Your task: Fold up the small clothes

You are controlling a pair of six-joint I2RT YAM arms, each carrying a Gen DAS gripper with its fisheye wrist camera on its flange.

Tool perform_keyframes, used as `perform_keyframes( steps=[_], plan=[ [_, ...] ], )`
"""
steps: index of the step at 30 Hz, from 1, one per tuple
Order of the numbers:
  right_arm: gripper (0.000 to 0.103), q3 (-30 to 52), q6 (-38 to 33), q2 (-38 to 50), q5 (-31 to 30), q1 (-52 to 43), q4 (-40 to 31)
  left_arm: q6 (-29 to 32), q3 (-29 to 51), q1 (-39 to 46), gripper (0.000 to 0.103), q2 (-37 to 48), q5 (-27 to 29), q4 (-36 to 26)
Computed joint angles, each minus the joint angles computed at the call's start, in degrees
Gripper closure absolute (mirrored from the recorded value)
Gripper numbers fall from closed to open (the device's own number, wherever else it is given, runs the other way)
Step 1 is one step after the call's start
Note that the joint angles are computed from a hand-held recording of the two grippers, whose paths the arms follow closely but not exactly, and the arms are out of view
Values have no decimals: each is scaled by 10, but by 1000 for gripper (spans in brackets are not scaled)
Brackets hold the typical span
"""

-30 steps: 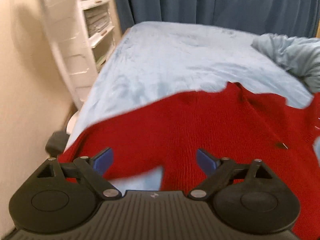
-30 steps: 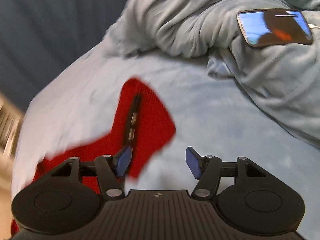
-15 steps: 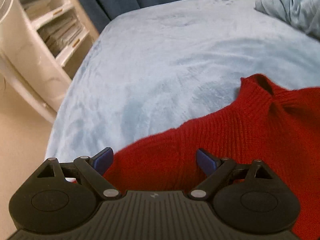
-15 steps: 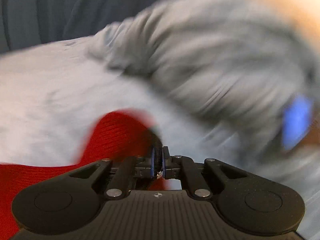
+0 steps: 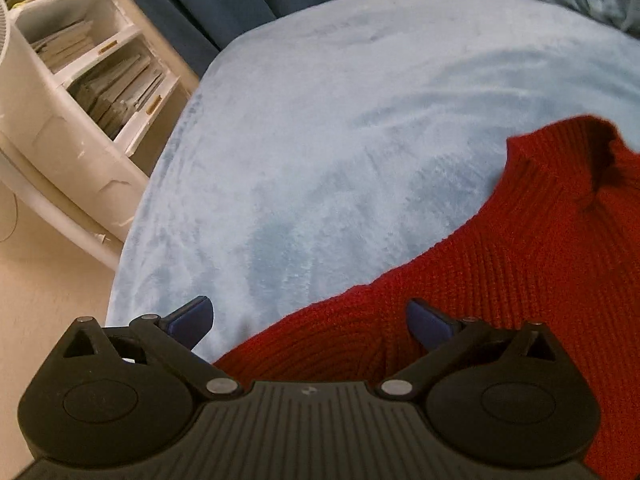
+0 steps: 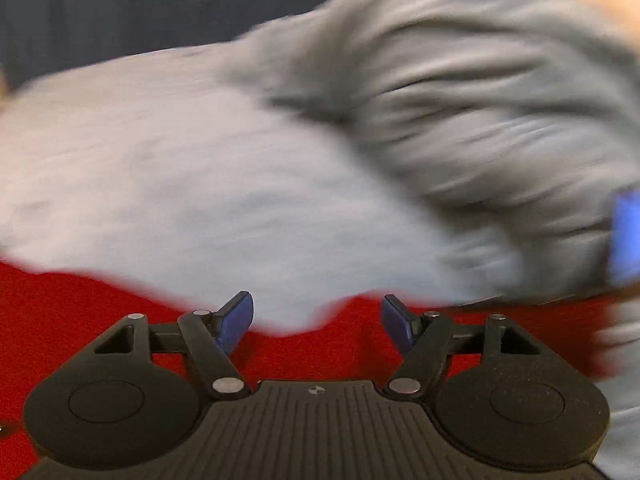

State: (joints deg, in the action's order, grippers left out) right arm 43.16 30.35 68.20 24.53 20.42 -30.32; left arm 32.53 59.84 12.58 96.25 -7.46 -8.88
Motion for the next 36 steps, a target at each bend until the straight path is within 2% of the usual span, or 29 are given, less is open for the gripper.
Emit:
perform_keyframes(
  steps=[2, 3, 4, 5, 7, 9, 11, 12, 14, 16, 18, 20, 22, 25, 27, 29, 31, 33, 34, 35, 36],
  plan=[
    [33, -5, 1, 54, -69, 24, 54, 13, -12, -8, 0, 15, -26, 39],
    [35, 15, 4, 102, -71, 41, 42, 22, -20, -8, 0, 20, -29, 61],
    [33, 33, 4, 146, -42, 61, 17, 20, -20, -7, 0, 23, -27, 69],
    [22, 30, 10, 161, 2, 83, 21, 12, -10, -4, 0, 28, -22, 60],
    [21, 21, 37, 156, 67, 87, -1, -5, 14, 12, 0, 30, 3, 21],
    [22, -8, 71, 108, 71, 58, -21, -37, 29, 42, 0, 8, 55, -25],
    [30, -35, 99, 41, 91, 73, -54, -65, 15, 92, 0, -43, 142, -69],
    [29, -44, 124, 6, 109, 94, -86, -69, 1, 132, 0, -77, 198, -98],
    [23, -44, 205, -48, 141, 168, -160, -68, -23, 210, 0, -130, 283, -151],
    [22, -18, 321, -72, 156, 270, -261, -46, -20, 312, 0, -152, 352, -228],
    [22, 12, 414, -61, 148, 363, -338, -30, 21, 424, 0, -124, 394, -312],
    [22, 48, 563, -17, 139, 480, -423, -35, 84, 517, 0, -66, 415, -377],
    [22, 80, 654, 21, 110, 563, -450, -38, 165, 594, 0, 8, 422, -432],
    [22, 142, 738, 87, 68, 651, -453, -36, 238, 657, 0, 78, 375, -428],
    [22, 183, 752, 128, 50, 682, -444, 18, 245, 667, 0, 93, 329, -386],
    [22, 235, 762, 174, 40, 708, -455, 98, 240, 664, 0, 103, 293, -349],
    [22, 273, 757, 201, 35, 716, -471, 177, 238, 659, 0, 115, 278, -335],
    [22, 313, 758, 228, 32, 725, -494, 226, 237, 663, 0, 124, 297, -322],
    [22, 330, 759, 237, 31, 729, -507, 238, 248, 663, 4, 132, 304, -327],
    [22, 344, 764, 243, 31, 734, -521, 247, 269, 663, 26, 145, 314, -348],
    [22, 364, 767, 254, 31, 737, -537, 255, 303, 661, 71, 164, 324, -384]
  ],
)
